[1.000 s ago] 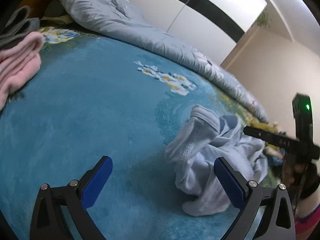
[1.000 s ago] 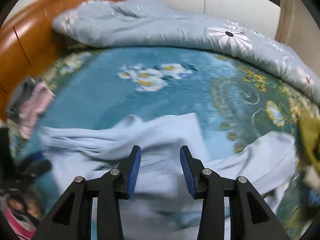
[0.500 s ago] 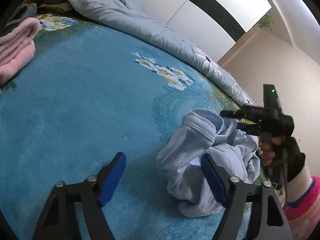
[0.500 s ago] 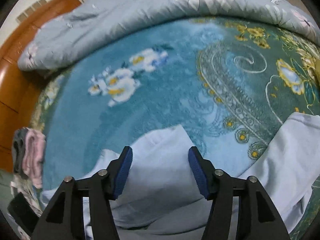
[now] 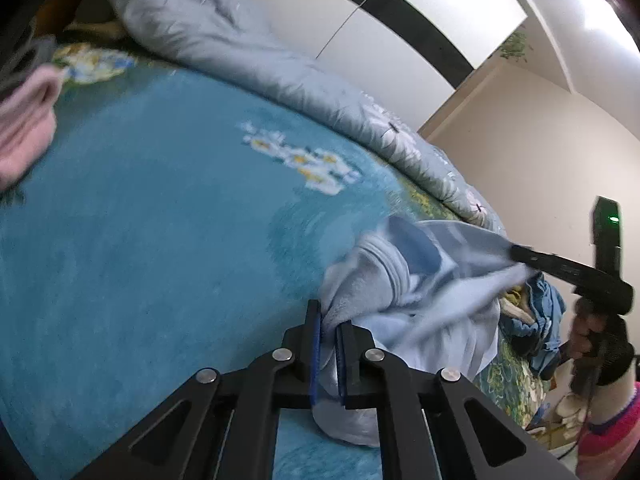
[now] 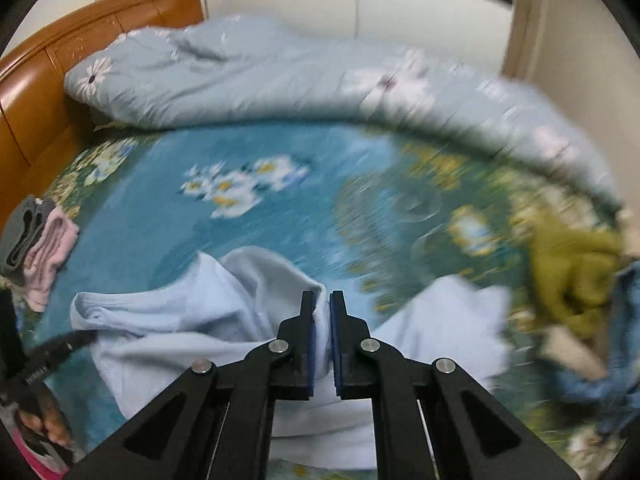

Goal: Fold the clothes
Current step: 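Grasp the shirt hem with the left gripper while the right gripper holds the shirt, then lift the shirt with both grippers and lay it flat on the blanket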

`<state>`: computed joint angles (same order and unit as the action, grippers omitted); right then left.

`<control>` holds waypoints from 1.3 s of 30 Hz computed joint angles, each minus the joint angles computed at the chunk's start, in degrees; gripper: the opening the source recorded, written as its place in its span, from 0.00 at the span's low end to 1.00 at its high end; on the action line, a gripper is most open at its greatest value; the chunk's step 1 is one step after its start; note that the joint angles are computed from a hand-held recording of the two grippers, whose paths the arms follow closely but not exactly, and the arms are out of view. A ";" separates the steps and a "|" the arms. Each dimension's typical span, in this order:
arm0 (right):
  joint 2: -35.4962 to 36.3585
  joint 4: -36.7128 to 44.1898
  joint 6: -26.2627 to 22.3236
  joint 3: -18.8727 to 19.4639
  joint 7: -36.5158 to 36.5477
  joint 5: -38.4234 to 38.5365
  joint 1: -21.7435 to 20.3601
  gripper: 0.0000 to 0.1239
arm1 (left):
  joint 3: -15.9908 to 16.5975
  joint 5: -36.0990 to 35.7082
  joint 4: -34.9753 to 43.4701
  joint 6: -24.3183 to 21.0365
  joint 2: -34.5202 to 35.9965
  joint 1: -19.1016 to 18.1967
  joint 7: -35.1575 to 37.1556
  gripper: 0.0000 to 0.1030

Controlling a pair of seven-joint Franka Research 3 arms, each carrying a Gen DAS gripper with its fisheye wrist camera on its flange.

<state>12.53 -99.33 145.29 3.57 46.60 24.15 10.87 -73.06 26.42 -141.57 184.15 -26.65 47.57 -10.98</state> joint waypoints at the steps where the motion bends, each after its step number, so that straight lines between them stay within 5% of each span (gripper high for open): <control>1: -1.55 -1.36 2.01 -0.06 -1.00 0.48 -0.27 0.05 | 0.62 0.30 0.65 -0.87 0.05 -0.46 0.59 0.06; 8: -9.80 -7.21 14.39 -0.25 -7.82 6.78 -0.63 0.05 | 12.84 6.07 8.06 -14.27 -2.27 -10.26 6.98 0.06; 15: -18.09 -8.56 21.96 -2.63 -20.69 23.83 1.99 0.05 | 23.60 12.23 17.69 -29.62 -8.02 -19.20 17.12 0.06; 21: -28.81 -11.99 22.50 -9.21 -40.96 44.34 8.92 0.05 | 27.11 17.30 22.24 -40.43 -14.44 -26.13 21.80 0.06; 25: -35.59 -15.31 19.74 -11.82 -47.90 50.00 11.23 0.05 | 27.75 19.97 24.47 -48.82 -17.68 -31.13 25.61 0.06; 29: -37.35 -15.84 16.68 -12.68 -48.74 50.26 11.63 0.05 | 27.93 22.77 27.82 -54.85 -15.94 -33.23 28.92 0.06; 34: -29.33 -11.74 17.87 -9.74 -43.29 44.52 9.63 0.05 | 29.36 24.79 30.44 -57.56 -5.25 -33.71 30.89 0.06; 39: -15.75 -5.88 21.28 -4.24 -27.22 25.95 5.07 0.05 | 28.17 29.56 33.28 -59.50 12.56 -30.78 28.91 0.06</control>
